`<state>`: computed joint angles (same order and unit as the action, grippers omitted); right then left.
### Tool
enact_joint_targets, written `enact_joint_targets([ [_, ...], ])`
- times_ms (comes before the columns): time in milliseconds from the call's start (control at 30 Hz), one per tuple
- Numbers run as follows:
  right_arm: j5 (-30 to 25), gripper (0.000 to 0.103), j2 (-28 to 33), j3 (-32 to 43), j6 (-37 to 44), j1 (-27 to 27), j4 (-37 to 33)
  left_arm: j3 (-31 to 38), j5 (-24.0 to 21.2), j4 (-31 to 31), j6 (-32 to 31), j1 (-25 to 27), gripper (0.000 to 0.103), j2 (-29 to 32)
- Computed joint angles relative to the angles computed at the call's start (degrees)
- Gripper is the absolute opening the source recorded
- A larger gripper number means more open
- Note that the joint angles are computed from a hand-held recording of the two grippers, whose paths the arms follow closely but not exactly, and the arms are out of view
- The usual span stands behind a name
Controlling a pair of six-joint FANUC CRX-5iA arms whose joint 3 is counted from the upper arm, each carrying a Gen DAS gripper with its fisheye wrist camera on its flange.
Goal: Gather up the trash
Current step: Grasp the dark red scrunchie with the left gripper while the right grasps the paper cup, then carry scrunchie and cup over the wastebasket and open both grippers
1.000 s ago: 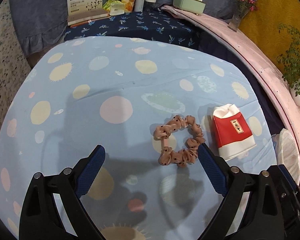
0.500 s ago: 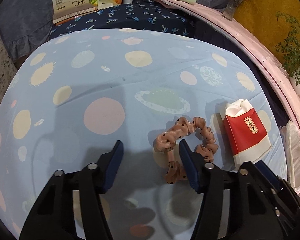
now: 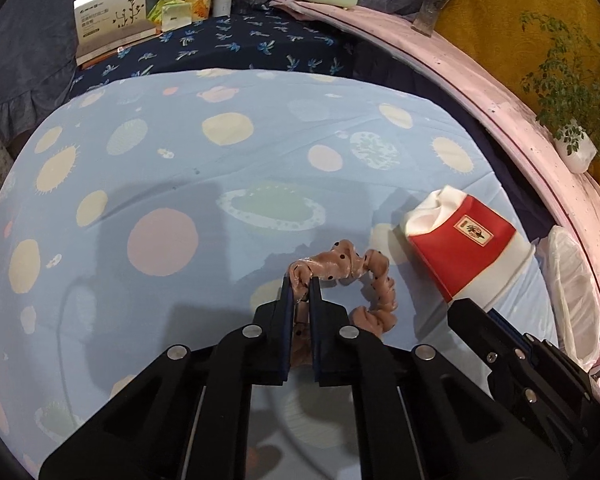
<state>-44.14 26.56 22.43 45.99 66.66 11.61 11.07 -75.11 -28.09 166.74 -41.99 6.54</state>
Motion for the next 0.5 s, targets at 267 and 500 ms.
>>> enact_joint_targets([
  [267,4.05,0.004,-6.02,-7.19,-5.21,-0.79,6.07,7.82,-3.23,-2.82,-1.49,-3.26,0.007,3.3],
  [500,7.08,0.004,-12.57,-14.82,-11.97,-2.24,12.61,17.59,-6.47,-5.3,-4.85,-6.72,0.007,8.49],
])
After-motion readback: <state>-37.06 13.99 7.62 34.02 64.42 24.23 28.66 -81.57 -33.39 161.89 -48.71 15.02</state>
